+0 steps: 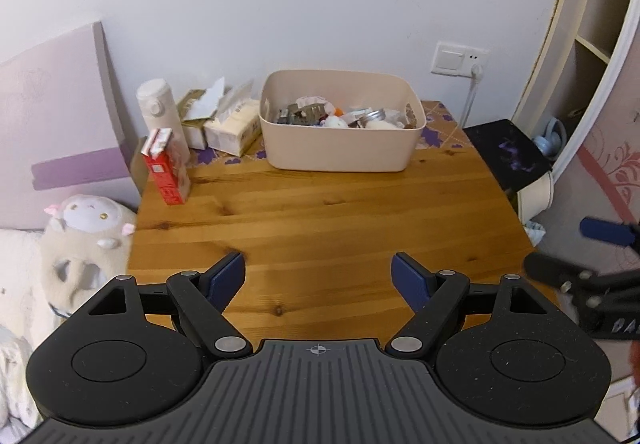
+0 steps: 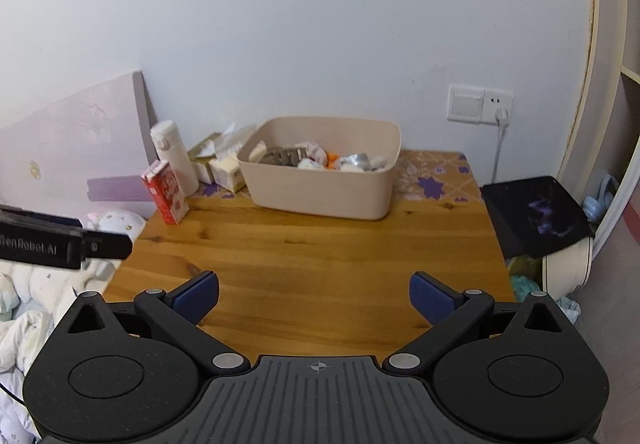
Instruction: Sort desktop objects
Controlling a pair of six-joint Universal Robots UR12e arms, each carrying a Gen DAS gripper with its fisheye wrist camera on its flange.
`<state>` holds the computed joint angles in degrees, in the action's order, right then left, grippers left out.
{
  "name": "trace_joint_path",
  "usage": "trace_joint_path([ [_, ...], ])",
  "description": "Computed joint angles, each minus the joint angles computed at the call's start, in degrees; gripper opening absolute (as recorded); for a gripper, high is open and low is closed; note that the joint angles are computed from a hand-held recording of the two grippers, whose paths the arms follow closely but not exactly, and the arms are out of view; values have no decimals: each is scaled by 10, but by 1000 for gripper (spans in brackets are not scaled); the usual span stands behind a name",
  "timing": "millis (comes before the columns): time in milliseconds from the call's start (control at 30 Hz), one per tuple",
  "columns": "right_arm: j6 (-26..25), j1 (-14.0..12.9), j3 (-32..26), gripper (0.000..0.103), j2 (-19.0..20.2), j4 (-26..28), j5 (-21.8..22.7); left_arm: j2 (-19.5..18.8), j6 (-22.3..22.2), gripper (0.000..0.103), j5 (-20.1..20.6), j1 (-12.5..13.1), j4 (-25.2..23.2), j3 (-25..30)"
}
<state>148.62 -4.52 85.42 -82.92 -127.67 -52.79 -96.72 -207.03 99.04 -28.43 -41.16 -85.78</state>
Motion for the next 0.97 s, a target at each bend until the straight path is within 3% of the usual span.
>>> trace_joint_path([
  [300, -21, -14, -1, 103, -16, 7, 9, 23, -4, 82, 23, -8, -23, -10],
  [967, -25, -31, -6, 103, -30, 21, -24, 28, 0, 82, -9, -7, -23, -9],
])
